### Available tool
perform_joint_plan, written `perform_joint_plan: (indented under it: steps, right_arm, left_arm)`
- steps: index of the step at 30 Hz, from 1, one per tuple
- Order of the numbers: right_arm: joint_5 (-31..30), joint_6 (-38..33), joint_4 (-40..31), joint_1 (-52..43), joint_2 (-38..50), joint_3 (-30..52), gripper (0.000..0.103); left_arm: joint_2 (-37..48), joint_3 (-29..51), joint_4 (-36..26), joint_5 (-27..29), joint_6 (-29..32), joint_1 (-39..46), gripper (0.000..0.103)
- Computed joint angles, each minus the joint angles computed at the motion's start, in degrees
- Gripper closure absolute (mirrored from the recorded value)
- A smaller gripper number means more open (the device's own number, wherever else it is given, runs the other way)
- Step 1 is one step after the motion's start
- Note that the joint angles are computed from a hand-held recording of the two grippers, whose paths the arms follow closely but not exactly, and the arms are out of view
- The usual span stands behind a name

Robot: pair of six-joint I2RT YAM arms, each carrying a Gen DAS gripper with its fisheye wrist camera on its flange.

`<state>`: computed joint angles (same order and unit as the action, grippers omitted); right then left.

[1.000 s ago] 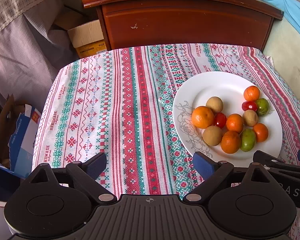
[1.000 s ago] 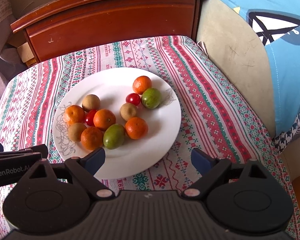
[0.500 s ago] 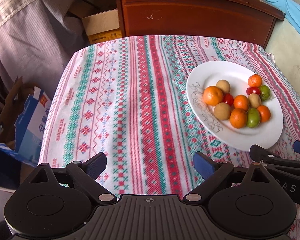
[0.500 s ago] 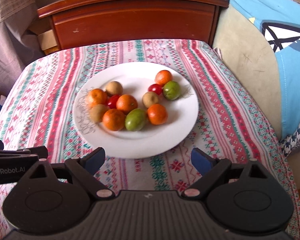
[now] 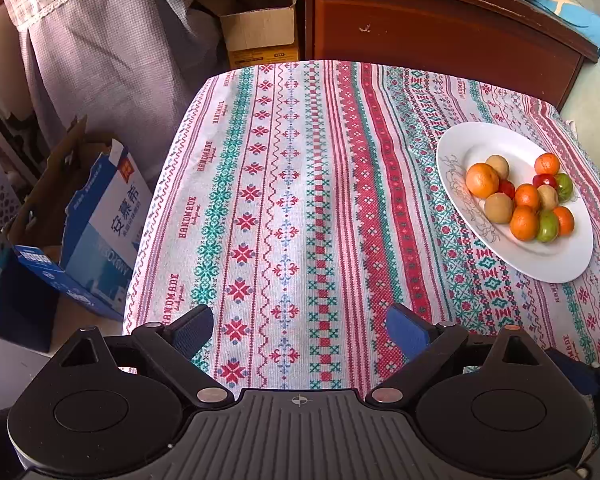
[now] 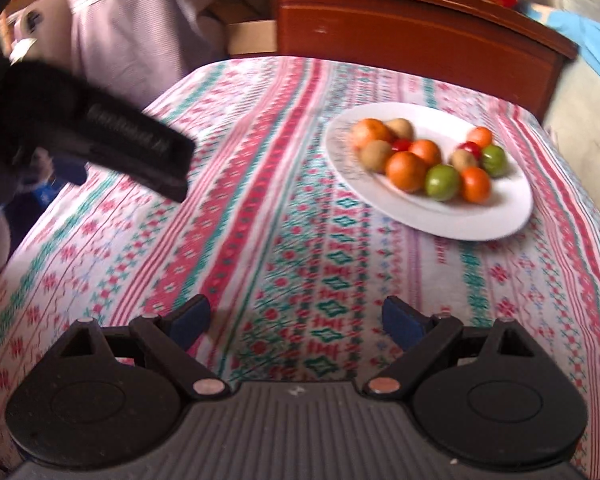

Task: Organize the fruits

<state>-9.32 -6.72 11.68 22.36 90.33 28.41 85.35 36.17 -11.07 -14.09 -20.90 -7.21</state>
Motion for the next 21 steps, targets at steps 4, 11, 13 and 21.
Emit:
perform_joint_plan:
  steps: [4,11,13,21]
  right_arm:
    - [-0.89,1.22,4.28,-0.64,1.61,-1.08,0.003]
    - [0.29,2.81,12.82,-0.85,5.24,-2.54,0.001]
    - [0.04,2.12,14.60,-0.98,6.52,-2.34,0.001]
    - [-1.73,0.43,17.84,-1.91,10.23,-0.49,0.001]
  left_arm:
    - [0.02,-0.58,0.35,0.24,0.53,0.63,0.008]
    - [1.03,-0.71,1.10,0.32,0.94,0.94,0.008]
    - [1.27,-0.89,1.51,0.03,1.08,0.73,0.008]
    - [2.50,-0.97,2.30,0.81,0.92,1.72,0.008]
